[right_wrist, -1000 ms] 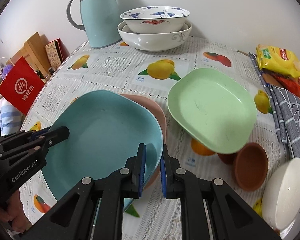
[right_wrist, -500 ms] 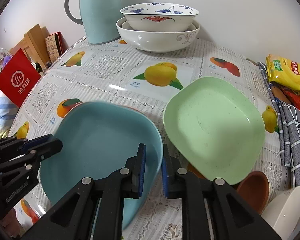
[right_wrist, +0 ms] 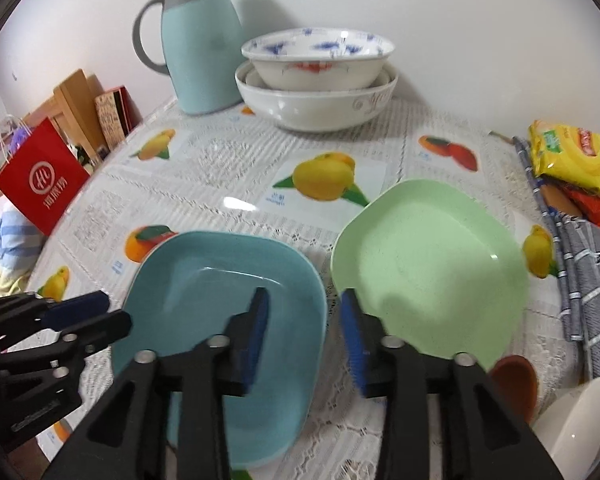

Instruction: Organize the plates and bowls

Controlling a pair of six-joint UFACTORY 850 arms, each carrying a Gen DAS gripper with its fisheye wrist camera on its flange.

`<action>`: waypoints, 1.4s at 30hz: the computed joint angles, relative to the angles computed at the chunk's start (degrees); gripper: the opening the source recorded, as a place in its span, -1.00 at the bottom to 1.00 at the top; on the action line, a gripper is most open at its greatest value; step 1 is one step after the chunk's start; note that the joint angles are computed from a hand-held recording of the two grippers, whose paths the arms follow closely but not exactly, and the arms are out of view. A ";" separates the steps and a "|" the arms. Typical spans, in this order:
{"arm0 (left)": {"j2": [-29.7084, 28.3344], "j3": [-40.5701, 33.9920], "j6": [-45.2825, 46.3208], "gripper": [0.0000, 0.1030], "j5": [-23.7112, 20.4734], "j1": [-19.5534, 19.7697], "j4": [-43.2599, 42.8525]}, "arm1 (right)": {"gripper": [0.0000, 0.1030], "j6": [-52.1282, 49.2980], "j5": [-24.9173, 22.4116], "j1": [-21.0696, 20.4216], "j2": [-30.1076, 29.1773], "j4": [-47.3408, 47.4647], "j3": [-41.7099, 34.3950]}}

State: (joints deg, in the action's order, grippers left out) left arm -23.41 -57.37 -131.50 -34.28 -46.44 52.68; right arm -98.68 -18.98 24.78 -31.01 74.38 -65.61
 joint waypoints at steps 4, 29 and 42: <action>0.30 -0.43 -0.05 -0.48 -0.63 -0.42 0.47 | -0.13 -2.49 -0.85 -1.67 2.98 3.06 2.36; -4.16 -14.98 12.61 -0.48 -11.78 -1.47 -0.04 | 0.11 -2.50 0.90 -11.04 11.62 6.19 7.81; -9.00 -20.67 23.42 -0.48 -9.15 2.75 -4.94 | 0.21 9.39 0.53 -11.41 3.90 0.50 0.29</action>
